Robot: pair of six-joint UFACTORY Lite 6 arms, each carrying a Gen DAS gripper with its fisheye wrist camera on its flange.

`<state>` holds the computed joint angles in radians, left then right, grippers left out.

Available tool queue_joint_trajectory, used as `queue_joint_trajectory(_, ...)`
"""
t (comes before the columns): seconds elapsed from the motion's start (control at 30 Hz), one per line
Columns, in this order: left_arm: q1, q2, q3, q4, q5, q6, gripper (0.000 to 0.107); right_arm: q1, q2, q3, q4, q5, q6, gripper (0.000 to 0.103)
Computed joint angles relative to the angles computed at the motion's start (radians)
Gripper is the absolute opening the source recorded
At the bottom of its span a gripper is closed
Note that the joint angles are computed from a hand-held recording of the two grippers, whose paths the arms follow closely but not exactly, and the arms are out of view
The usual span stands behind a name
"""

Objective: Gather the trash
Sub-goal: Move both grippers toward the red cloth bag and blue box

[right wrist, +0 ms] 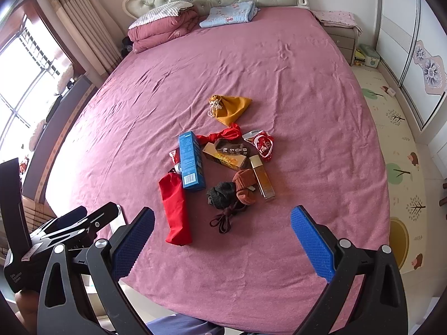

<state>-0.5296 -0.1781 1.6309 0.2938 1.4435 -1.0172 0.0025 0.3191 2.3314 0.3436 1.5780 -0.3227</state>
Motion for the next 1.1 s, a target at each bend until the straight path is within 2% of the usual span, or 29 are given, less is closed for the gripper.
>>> queue_joint_trajectory(0.17, 0.035, -0.002, -0.018, -0.033, -0.015, 0.016, 0.099, 0.022, -0.003, -0.025, 0.002, -0.052, -0.001, 0.094)
queue_joint_trajectory(0.67, 0.191, -0.017, -0.202, -0.126, -0.134, 0.089, 0.097, 0.111, 0.153, 0.087, -0.039, -0.035, 0.053, 0.094)
queue_joint_trajectory(0.93, 0.278, -0.002, -0.35, -0.189, -0.259, 0.155, 0.096, 0.147, 0.147, -0.057, -0.052, -0.189, 0.03, 0.094)
queue_joint_trajectory(1.1, 0.319, 0.036, -0.447, -0.212, -0.375, 0.194, 0.096, 0.171, 0.144, -0.18, -0.067, -0.291, 0.017, 0.094)
